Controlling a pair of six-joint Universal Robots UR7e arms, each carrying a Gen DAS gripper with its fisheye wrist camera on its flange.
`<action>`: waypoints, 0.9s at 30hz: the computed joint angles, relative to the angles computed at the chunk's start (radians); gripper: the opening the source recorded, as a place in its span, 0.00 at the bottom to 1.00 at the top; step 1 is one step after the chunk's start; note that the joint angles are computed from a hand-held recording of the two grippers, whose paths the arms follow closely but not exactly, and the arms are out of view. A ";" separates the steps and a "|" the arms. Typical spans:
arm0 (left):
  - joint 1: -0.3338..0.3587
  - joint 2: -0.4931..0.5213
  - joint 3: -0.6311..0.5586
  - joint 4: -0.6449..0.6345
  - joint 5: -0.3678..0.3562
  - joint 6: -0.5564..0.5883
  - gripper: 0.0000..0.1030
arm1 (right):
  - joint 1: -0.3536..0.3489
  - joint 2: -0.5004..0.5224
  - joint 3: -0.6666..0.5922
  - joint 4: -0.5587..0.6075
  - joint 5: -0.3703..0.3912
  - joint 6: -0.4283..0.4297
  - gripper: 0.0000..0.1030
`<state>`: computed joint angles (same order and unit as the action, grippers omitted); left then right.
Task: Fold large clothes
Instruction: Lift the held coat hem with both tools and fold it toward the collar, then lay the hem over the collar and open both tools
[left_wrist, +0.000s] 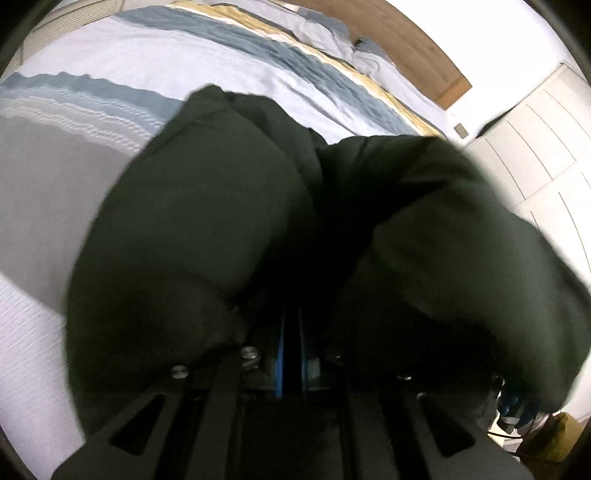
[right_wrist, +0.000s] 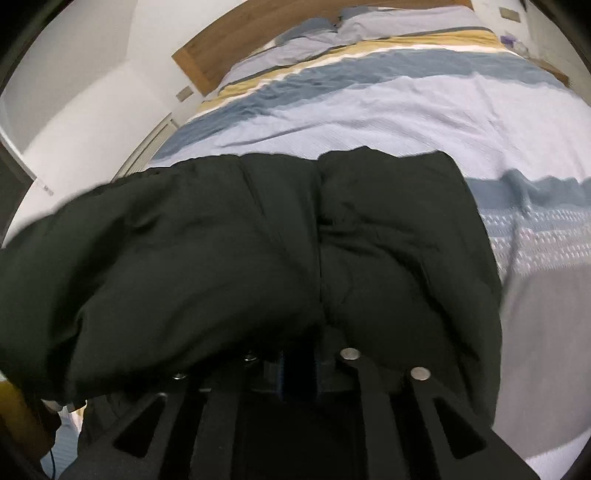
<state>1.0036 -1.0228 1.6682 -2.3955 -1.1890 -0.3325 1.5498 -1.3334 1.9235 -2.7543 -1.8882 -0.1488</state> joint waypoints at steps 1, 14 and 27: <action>-0.006 -0.010 0.003 0.015 0.005 -0.013 0.07 | 0.004 -0.009 0.004 0.010 -0.009 -0.001 0.15; -0.179 -0.022 -0.103 0.121 0.232 0.028 0.52 | 0.148 -0.072 -0.101 0.133 -0.130 -0.047 0.60; -0.235 0.139 -0.108 0.073 0.288 0.126 0.53 | 0.202 0.093 -0.163 0.144 -0.125 -0.132 0.73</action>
<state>0.7683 -0.8840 1.5606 -2.3221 -0.9008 -0.2066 1.7518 -1.2403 1.7609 -2.6100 -2.0133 -0.2813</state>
